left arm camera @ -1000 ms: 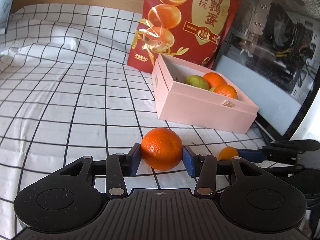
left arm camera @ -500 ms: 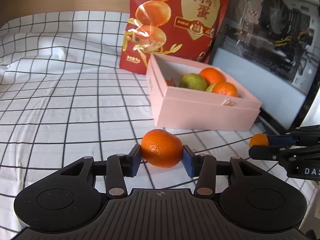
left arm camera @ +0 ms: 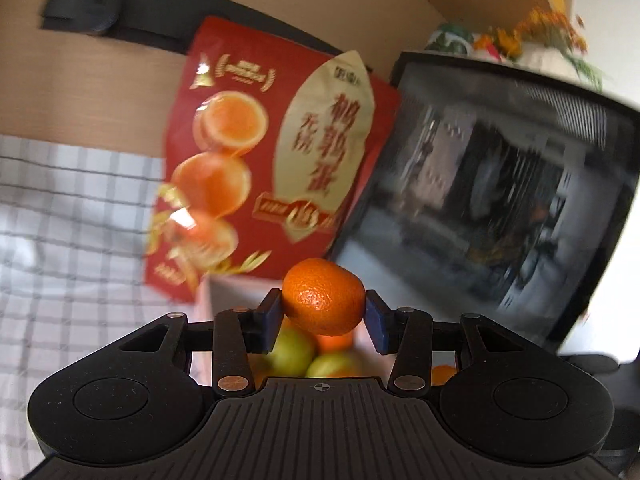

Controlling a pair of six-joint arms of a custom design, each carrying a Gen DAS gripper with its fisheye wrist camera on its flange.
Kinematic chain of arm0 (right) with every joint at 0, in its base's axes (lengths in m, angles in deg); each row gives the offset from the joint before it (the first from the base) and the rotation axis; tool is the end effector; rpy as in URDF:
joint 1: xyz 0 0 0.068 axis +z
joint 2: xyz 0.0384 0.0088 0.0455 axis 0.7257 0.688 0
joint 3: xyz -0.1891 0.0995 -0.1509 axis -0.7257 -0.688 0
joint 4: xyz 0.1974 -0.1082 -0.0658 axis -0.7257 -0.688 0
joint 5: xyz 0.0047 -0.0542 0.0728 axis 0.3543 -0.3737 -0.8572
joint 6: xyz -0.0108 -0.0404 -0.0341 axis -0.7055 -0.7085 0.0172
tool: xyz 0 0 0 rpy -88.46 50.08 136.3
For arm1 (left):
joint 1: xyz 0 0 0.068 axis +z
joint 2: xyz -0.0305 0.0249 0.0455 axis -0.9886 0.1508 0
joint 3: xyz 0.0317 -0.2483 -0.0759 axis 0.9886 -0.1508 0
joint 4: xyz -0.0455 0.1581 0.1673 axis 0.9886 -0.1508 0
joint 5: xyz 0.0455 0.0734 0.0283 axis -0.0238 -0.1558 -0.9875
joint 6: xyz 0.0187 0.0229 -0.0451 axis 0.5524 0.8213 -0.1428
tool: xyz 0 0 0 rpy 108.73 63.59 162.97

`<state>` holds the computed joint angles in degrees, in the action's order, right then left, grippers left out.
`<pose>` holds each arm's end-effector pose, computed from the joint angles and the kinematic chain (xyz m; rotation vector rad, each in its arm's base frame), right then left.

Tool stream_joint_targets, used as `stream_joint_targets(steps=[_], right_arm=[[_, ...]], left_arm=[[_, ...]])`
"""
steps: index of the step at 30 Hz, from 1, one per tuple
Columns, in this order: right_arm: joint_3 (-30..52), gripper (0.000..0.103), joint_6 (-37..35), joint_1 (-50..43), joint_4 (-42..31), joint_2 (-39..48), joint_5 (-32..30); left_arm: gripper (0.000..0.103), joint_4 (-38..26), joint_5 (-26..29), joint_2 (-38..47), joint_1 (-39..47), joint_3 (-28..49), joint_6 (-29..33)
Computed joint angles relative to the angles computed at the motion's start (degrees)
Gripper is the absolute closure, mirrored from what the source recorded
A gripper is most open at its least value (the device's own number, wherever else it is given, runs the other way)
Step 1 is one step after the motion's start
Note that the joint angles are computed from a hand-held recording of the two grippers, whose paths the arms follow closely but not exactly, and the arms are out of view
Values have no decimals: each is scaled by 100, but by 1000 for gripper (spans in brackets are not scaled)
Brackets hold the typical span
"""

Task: Organize fruits
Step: 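Carry both mandarins over the pink box and open both tools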

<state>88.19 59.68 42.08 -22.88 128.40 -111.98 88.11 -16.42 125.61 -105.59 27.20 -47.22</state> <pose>0.2393 -0.0040 0.1205 -0.3651 2.0580 0.2788 0.3124 -0.1466 0.1448 0.2072 1.9465 -0.6376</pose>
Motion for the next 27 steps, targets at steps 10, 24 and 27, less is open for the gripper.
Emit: stream_joint_targets(steps=[10, 24, 27], right_arm=[[1887, 74, 643, 192, -1070, 735, 431], [3130, 73, 1307, 423, -1595, 1968, 427], [3357, 72, 1473, 547, -1639, 2127, 585]], left_arm=[[53, -2070, 701, 1933, 533, 2879, -765], [53, 30, 270, 1196, 572, 1027, -633], [53, 406, -49, 967, 441, 416, -402]])
